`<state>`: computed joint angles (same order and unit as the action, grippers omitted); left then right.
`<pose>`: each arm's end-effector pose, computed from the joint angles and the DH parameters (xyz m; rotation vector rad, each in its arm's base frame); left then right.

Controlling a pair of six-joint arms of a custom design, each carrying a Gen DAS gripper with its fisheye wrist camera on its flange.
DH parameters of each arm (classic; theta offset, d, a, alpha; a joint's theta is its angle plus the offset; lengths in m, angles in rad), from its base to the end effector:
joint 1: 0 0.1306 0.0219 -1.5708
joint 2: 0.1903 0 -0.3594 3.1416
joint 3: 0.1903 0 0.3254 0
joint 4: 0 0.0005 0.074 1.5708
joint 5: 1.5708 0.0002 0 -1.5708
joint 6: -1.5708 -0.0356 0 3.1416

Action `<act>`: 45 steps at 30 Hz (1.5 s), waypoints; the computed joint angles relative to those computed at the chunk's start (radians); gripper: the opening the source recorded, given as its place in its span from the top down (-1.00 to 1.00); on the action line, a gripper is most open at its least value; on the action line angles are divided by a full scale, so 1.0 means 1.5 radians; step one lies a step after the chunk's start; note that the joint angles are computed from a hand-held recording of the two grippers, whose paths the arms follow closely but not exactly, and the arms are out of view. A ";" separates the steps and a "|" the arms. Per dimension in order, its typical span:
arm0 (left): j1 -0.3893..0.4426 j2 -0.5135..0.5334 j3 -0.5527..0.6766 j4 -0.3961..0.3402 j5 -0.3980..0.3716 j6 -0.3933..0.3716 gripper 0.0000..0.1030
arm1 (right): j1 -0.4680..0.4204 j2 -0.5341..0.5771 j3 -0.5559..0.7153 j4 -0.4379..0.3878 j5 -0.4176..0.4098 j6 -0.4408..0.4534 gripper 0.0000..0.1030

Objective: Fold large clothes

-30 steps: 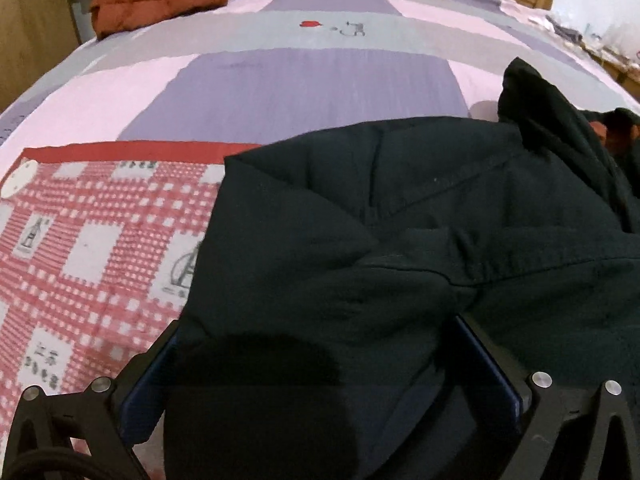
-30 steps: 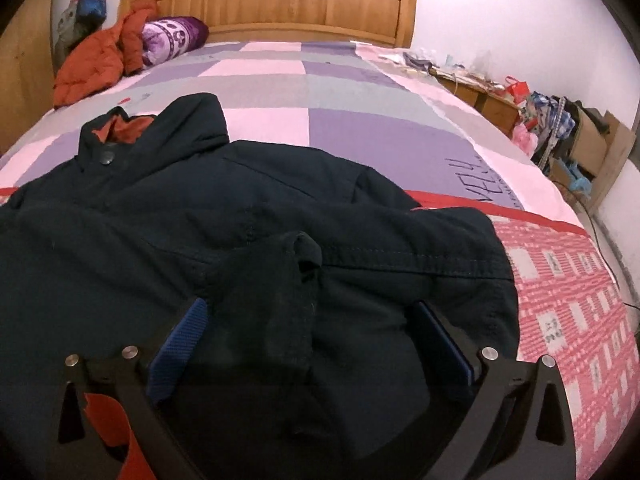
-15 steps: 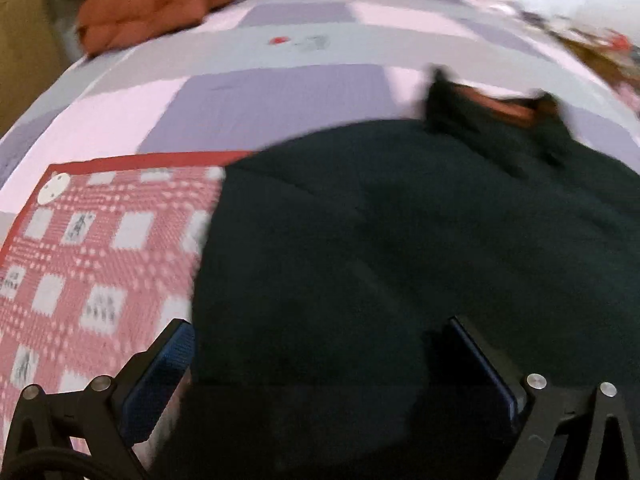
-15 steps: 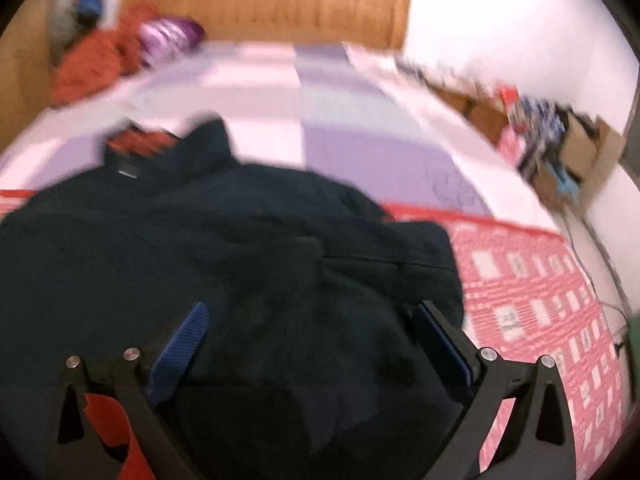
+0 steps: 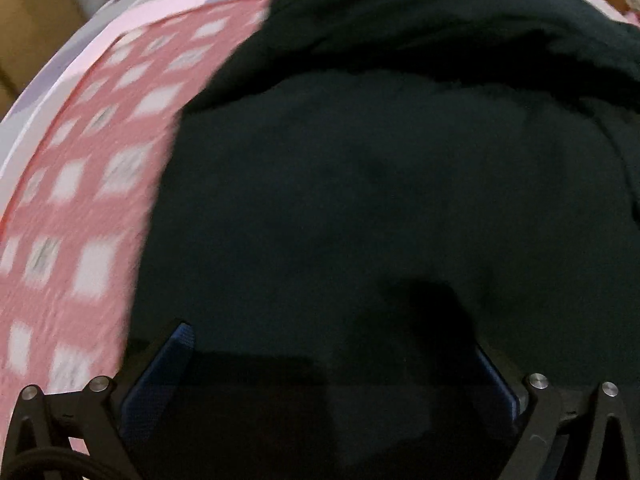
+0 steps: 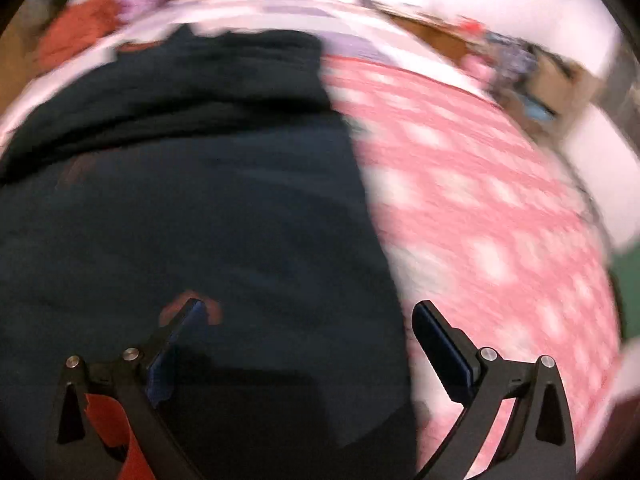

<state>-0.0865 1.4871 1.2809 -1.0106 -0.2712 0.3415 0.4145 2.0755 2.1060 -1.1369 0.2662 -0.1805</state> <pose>0.4152 -0.0269 0.3197 -0.4129 2.6977 0.2601 0.5766 0.2429 0.3196 -0.2233 2.6100 -0.1537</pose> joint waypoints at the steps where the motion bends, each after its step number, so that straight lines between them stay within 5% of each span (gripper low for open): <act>1: 0.001 -0.011 -0.007 -0.009 -0.006 0.007 -0.99 | -0.006 -0.030 -0.045 0.020 -0.017 0.001 -1.00; 4: 0.000 -0.066 -0.040 -0.026 -0.010 0.047 -0.99 | 0.022 -0.079 -0.110 0.056 0.016 0.063 -1.00; 7: -0.029 -0.109 -0.072 -0.041 -0.001 0.086 -0.99 | 0.055 -0.141 -0.200 0.114 -0.050 0.145 -1.00; 11: -0.116 -0.146 -0.118 -0.081 -0.035 0.105 -0.99 | 0.084 -0.207 -0.315 0.146 -0.071 0.205 -1.00; 19: -0.168 -0.297 -0.227 -0.122 -0.065 0.209 -0.99 | 0.016 -0.370 -0.520 0.154 -0.040 0.113 -1.00; 21: -0.177 -0.327 -0.239 -0.136 -0.069 0.229 -0.99 | 0.025 -0.414 -0.559 0.146 0.008 0.101 -1.00; 26: -0.211 -0.398 -0.265 -0.177 -0.076 0.225 -0.99 | 0.084 -0.498 -0.627 0.122 0.029 0.049 -1.00; 36: -0.198 -0.558 -0.328 -0.302 -0.058 0.255 -0.99 | 0.117 -0.638 -0.718 -0.027 0.131 -0.120 -1.00; 40: -0.254 -0.578 -0.325 -0.351 -0.086 0.295 -0.99 | 0.143 -0.678 -0.732 -0.108 0.164 -0.166 -1.00; 45: -0.342 -0.601 -0.318 -0.437 -0.124 0.381 -0.99 | 0.173 -0.706 -0.743 -0.140 0.168 -0.203 -1.00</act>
